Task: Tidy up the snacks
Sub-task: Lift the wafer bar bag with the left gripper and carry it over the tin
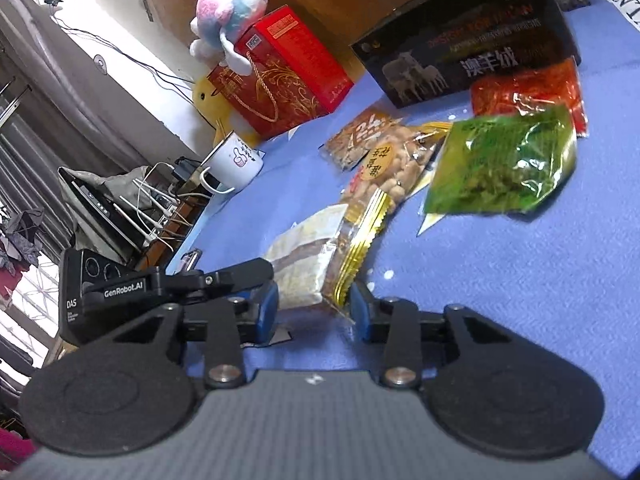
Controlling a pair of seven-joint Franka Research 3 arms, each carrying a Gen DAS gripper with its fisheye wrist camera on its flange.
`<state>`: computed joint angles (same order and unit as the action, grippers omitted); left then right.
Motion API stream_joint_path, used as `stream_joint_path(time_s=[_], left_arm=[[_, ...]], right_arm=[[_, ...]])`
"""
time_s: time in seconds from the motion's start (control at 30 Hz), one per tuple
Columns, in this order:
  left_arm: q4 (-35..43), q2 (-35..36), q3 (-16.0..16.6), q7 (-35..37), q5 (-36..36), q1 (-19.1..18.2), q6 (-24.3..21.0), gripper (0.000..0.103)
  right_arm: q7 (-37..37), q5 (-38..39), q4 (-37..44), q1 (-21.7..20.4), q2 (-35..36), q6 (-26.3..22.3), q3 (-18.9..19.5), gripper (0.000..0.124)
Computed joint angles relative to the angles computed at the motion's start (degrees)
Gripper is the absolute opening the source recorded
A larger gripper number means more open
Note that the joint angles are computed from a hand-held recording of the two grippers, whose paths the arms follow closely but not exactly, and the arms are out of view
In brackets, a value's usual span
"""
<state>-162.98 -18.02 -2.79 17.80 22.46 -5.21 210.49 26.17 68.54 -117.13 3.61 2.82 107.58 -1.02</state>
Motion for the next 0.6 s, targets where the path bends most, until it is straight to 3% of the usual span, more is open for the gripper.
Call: stream_joint_path(time_s=[0.1, 0.23, 0.37, 0.6], left_arm=[[0.27, 0.46, 1.7, -2.09, 1.92, -0.74, 0.95, 0.032], [0.93, 0.51, 0.56, -1.71, 1.78, 0.29, 2.18, 0.032], [3.26, -0.15, -0.29, 0.09, 1.85, 0.56, -0.34, 0.032], [10.68, 3.0, 3.72, -1.43, 9.0, -1.88, -4.14, 0.033]], right_arm=[[-0.45, 0.76, 0.0, -0.37, 0.09, -0.73, -0.21, 0.038], [-2.17, 2.51, -0.6, -0.73, -1.09, -1.03, -0.5, 0.037], [-3.95, 4.56, -0.81, -0.62, -2.04, -0.29, -0.78, 0.037], [-4.36, 7.47, 1.28, -1.03, -0.63, 0.99, -1.07, 0.037]])
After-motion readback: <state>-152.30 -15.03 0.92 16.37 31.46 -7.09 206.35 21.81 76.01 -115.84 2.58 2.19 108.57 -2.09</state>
